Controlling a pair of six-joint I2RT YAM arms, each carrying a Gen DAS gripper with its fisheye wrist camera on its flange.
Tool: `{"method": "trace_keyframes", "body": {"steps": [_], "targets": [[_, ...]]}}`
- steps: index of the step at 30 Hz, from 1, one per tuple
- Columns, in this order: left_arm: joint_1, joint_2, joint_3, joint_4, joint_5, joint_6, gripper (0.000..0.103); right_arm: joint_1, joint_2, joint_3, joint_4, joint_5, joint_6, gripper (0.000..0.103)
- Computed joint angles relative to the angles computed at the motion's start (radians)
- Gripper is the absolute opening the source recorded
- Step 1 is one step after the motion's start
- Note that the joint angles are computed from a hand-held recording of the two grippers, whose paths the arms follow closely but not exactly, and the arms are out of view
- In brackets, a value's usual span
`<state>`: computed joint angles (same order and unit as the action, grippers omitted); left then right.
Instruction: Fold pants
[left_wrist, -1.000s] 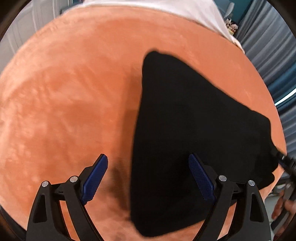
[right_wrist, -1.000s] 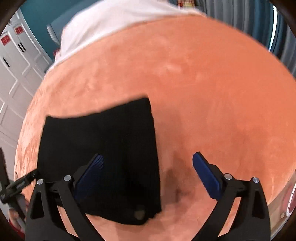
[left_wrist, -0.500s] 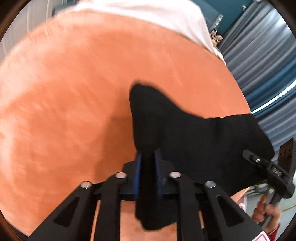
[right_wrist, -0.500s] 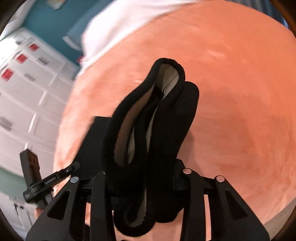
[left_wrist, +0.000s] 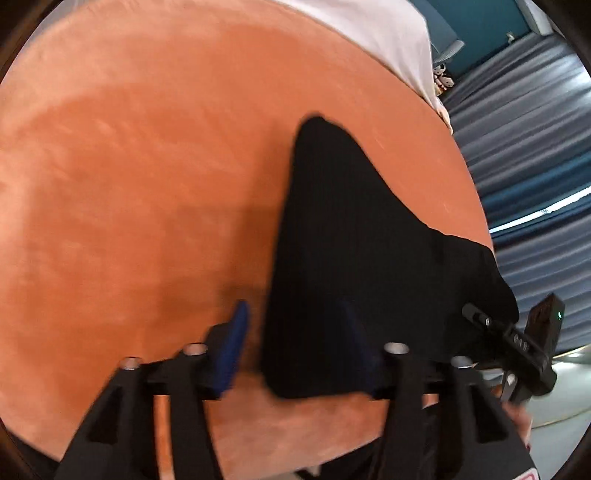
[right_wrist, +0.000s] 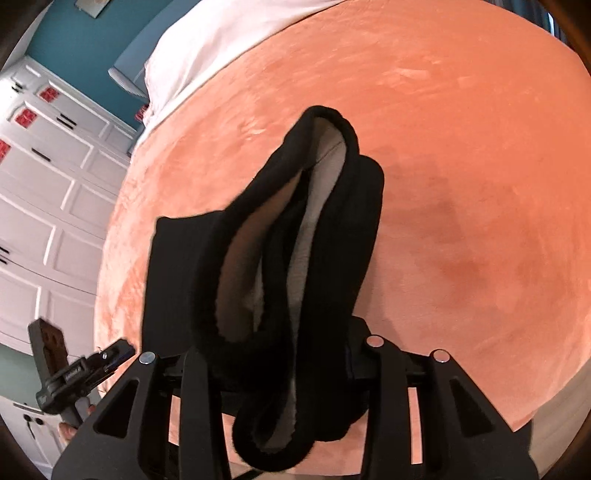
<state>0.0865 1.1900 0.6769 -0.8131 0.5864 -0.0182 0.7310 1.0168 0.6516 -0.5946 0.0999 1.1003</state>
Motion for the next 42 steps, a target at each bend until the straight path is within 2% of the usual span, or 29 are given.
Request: {"method": "trace_keyframes", "body": {"steps": [2, 3, 4, 5, 7, 8, 9, 10, 11, 14, 16, 18, 20, 21, 23, 24, 26, 27, 28, 29, 30, 31, 32, 34, 35, 37, 38, 40, 42], "targets": [[-0.051, 0.061, -0.026, 0.058, 0.027, -0.067, 0.061, -0.006, 0.017, -0.007, 0.018, -0.004, -0.008, 0.036], [-0.07, 0.108, -0.037, 0.096, 0.066, -0.1, 0.072, -0.005, 0.019, -0.016, 0.024, -0.003, -0.007, 0.037], [-0.1, 0.128, -0.037, 0.128, 0.084, -0.153, 0.074, -0.013, 0.012, -0.035, 0.047, -0.004, -0.013, 0.038], [-0.111, 0.12, -0.055, 0.16, 0.084, -0.183, 0.076, 0.03, -0.045, -0.075, 0.01, 0.017, 0.029, 0.04], [-0.129, 0.131, -0.059, 0.193, 0.108, -0.172, 0.074, 0.035, -0.065, -0.101, 0.015, 0.011, 0.047, 0.044], [-0.124, 0.138, -0.055, 0.196, 0.115, -0.177, 0.065, 0.02, -0.068, -0.121, 0.038, -0.001, 0.046, 0.045], [-0.104, 0.149, -0.048, 0.184, 0.149, -0.178, 0.035, 0.015, -0.077, -0.137, 0.059, -0.012, 0.054, 0.045], [-0.078, 0.161, -0.04, 0.165, 0.191, -0.176, 0.023, 0.013, -0.08, -0.144, 0.069, -0.016, 0.057, 0.045], [-0.069, 0.149, -0.051, 0.174, 0.211, -0.202, 0.017, 0.025, -0.097, -0.143, 0.061, -0.013, 0.075, 0.044], [-0.034, 0.056, 0.027, 0.044, 0.203, -0.151, 0.016, 0.057, -0.096, -0.08, 0.047, 0.01, 0.086, 0.037], [-0.031, -0.023, 0.137, -0.069, 0.176, -0.105, 0.016, 0.09, -0.081, -0.014, 0.035, 0.035, 0.079, 0.036], [0.041, -0.073, 0.235, -0.205, 0.169, 0.007, 0.016, 0.14, -0.067, 0.048, 0.051, 0.055, 0.078, 0.036], [0.176, -0.105, 0.332, -0.382, 0.173, 0.187, 0.017, 0.202, -0.046, 0.078, 0.091, 0.089, 0.091, 0.036], [0.219, -0.108, 0.347, -0.426, 0.161, 0.239, 0.019, 0.22, -0.034, 0.072, 0.117, 0.093, 0.097, 0.037], [0.289, -0.117, 0.307, -0.448, 0.094, 0.321, 0.025, 0.234, 0.045, 0.031, 0.186, 0.069, 0.106, 0.049], [0.294, -0.135, 0.221, -0.403, 0.008, 0.332, 0.03, 0.239, 0.104, 0.023, 0.176, 0.07, 0.116, 0.064], [0.23, -0.149, 0.093, -0.303, -0.149, 0.259, 0.026, 0.252, 0.202, 0.007, 0.09, 0.06, 0.166, 0.065], [0.218, -0.145, 0.034, -0.272, -0.222, 0.229, 0.026, 0.28, 0.175, -0.025, 0.111, 0.094, 0.239, 0.066], [0.245, -0.169, 0.013, -0.27, -0.228, 0.233, 0.028, 0.332, 0.098, -0.041, 0.076, 0.163, 0.352, 0.065], [0.291, -0.2, 0.014, -0.292, -0.203, 0.258, 0.028, 0.374, 0.069, -0.006, -0.021, 0.229, 0.381, 0.065], [0.31, -0.245, 0.045, -0.323, -0.204, 0.252, 0.029, 0.416, 0.09, 0.075, -0.154, 0.302, 0.39, 0.06], [0.289, -0.274, 0.068, -0.328, -0.229, 0.228, 0.029, 0.451, 0.127, 0.18, -0.271, 0.372, 0.344, 0.052], [0.221, -0.321, 0.098, -0.316, -0.283, 0.166, 0.028, 0.46, 0.15, 0.235, -0.309, 0.392, 0.312, 0.049], [0.026, -0.374, 0.155, -0.275, -0.43, 0.031, 0.028, 0.446, 0.217, 0.36, -0.315, 0.41, 0.192, 0.031], [-0.036, -0.405, 0.17, -0.275, -0.476, 0.006, 0.032, 0.426, 0.286, 0.442, -0.296, 0.403, 0.099, 0.027], [-0.238, -0.377, 0.193, -0.214, -0.64, -0.079, 0.071, 0.395, 0.403, 0.546, -0.24, 0.384, -0.037, 0.02], [-0.283, -0.353, 0.177, -0.168, -0.694, -0.076, 0.077, 0.368, 0.486, 0.595, -0.194, 0.35, -0.106, 0.02], [-0.42, -0.26, 0.113, -0.088, -0.837, -0.149, 0.077, 0.298, 0.65, 0.654, -0.146, 0.26, -0.21, 0.019], [-0.424, -0.092, 0.083, -0.037, -0.837, -0.195, 0.07, 0.231, 0.751, 0.638, -0.14, 0.212, -0.235, 0.017]]}}
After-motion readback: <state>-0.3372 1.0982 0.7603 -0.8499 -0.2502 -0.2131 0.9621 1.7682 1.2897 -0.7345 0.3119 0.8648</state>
